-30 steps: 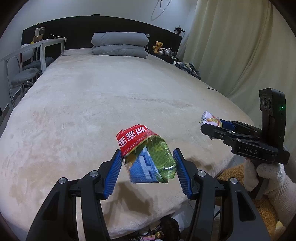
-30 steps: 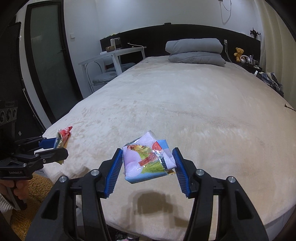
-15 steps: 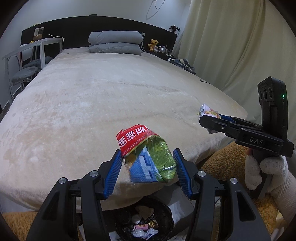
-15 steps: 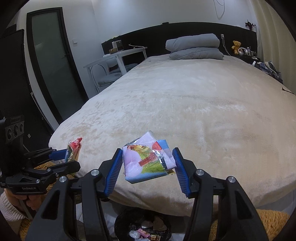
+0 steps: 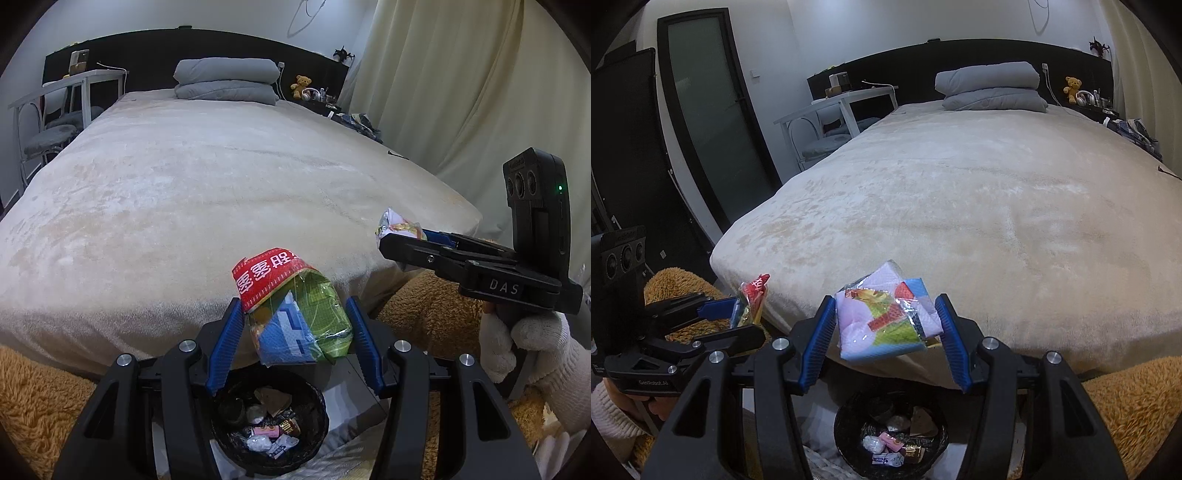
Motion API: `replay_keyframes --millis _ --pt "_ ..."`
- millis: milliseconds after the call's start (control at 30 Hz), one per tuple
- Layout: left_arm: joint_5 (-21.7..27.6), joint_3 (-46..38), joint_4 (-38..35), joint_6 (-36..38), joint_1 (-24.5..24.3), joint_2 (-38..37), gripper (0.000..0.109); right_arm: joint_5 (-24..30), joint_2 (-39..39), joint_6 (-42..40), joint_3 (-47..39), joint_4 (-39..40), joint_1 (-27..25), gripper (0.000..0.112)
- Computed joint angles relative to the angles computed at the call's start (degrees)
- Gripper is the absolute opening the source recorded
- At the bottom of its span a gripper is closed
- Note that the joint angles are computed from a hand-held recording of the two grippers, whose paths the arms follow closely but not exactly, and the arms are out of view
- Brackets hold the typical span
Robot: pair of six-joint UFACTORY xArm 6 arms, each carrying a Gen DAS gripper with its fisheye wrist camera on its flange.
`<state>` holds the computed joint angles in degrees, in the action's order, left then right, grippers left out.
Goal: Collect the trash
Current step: 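Carry the snack bag and wrapper packet down over the bin with both tools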
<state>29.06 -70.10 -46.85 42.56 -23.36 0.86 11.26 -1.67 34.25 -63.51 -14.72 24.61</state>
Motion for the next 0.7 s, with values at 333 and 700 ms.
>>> replay_keyframes --millis 333,700 --pt "1.02 3.77 0.77 -1.21 -0.50 -2.55 0.055 2.42 -1.91 -1.09 2.94 3.00 2.06 0.056" --pt "5.31 2.47 6.82 -7.79 0.10 0.23 0.055 5.20 -0.44 -7.42 3.08 13.87 2.30 0.056"
